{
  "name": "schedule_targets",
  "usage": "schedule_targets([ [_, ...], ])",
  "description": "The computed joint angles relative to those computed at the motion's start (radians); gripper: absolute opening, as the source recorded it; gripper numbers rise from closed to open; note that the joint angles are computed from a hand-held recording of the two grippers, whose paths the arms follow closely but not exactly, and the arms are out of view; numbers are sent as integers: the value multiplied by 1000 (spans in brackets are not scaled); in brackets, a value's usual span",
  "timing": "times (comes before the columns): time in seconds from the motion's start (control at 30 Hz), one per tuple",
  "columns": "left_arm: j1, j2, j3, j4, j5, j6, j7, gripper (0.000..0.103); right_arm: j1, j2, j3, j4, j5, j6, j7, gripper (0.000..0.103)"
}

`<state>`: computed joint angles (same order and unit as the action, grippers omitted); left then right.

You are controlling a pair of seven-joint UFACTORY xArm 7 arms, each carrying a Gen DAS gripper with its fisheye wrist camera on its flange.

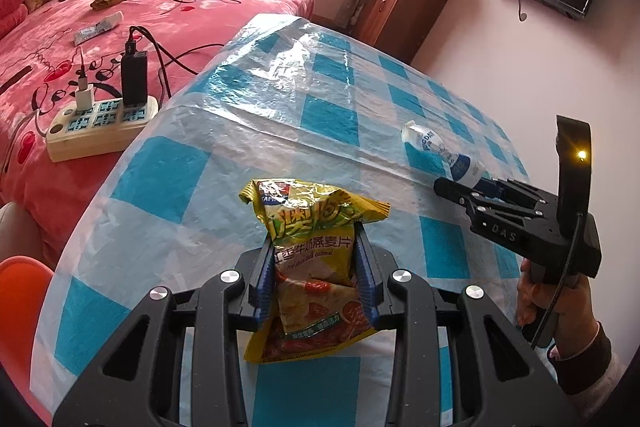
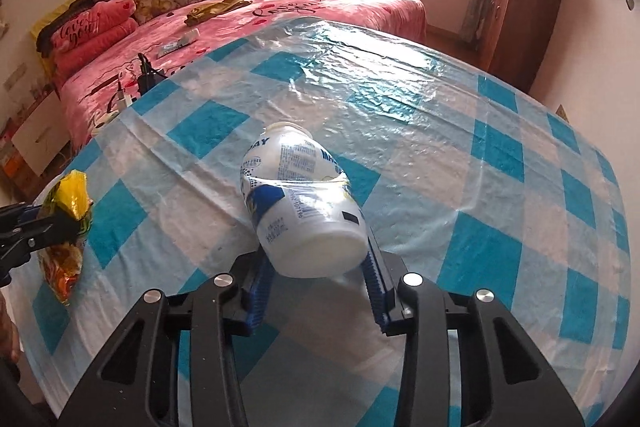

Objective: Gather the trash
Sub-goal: 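Hold the chip bag in the left gripper while the right grasps the white plastic bottle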

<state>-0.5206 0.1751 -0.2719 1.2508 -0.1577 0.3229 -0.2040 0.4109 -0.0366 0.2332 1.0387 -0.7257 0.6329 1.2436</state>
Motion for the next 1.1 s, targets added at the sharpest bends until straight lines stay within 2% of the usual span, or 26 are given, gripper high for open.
schedule_targets([
  [0.17, 10, -14, -4, -19, -24, -14, 15, 37, 15, -14, 17, -16, 19, -22, 6, 43],
  [0.23, 13, -22, -4, -30, -34, -21, 21, 37, 23, -15, 23, -18, 32, -37, 0, 53],
  [0.3, 17, -28, -4, -38, -43, -25, 27, 37, 28, -12, 29, -11, 28, -40, 12, 79],
  [0.37, 18, -35, -4, -47, -50, -29, 29, 37, 32, -4, 29, 2, 24, -46, 16, 83],
  [0.77, 26, -86, 4, -107, -73, -48, 35, 37, 82, 95, -12, 111, -2, 36, 7, 82],
  [0.87, 26, -90, 5, -110, -74, -48, 37, 37, 89, 97, -19, 113, -3, 41, 21, 69],
  [0.97, 26, -94, 7, -115, -74, -49, 37, 37, 91, 92, -22, 108, -7, 45, 37, 59],
  [1.1, 26, -101, 9, -123, -70, -48, 31, 37, 89, 81, -22, 96, -11, 30, 47, 58],
])
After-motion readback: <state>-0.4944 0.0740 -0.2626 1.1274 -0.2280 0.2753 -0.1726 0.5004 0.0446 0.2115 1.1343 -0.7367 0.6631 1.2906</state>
